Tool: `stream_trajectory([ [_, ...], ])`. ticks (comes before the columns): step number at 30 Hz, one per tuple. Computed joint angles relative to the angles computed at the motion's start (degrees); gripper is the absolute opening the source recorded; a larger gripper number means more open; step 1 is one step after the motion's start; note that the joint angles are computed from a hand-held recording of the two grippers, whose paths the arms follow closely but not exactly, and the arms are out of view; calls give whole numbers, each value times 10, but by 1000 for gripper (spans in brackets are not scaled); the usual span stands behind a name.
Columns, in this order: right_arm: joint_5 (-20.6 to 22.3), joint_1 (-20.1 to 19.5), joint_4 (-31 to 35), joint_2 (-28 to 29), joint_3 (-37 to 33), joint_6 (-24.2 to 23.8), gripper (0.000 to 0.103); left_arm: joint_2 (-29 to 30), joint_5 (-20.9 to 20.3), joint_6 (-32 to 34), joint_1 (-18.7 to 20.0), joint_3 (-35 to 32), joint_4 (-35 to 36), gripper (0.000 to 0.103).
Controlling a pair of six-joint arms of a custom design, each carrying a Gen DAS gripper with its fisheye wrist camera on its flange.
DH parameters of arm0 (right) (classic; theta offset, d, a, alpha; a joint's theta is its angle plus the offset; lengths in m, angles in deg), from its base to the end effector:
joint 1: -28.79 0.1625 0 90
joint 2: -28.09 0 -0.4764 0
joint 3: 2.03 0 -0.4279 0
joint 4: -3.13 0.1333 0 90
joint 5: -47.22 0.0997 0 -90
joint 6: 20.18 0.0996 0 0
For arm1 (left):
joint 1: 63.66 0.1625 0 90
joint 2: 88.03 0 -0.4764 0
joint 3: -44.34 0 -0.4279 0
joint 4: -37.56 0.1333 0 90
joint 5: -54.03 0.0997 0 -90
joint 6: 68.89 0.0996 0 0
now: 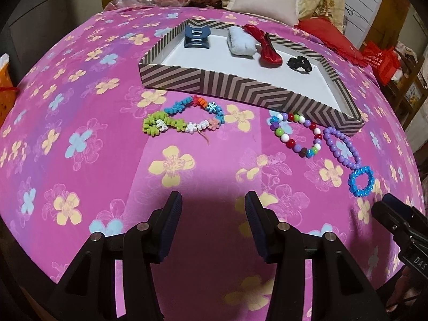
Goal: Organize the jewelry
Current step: 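Move both open grippers back from the box toward the bracelets on the bed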
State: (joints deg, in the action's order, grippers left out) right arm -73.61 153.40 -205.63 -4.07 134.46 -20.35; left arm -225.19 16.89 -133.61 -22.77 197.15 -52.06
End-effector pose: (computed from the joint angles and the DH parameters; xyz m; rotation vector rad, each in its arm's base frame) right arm 0.3036 -0.2951 -0.0565 0.7039 -2.5572 0.5369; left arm 0.0319 -0.2537 0.2857 -0.1530 2.3027 -0.7818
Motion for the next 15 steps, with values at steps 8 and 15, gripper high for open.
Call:
stream_trajectory([
  [8, -29, -22, -34, 7, 0, -12, 70, 21, -1, 24, 19, 5, -42, 46],
  [15, -71, -33, -26, 21, -27, -47, 50, 37, 4, 36, 26, 4, -70, 46],
])
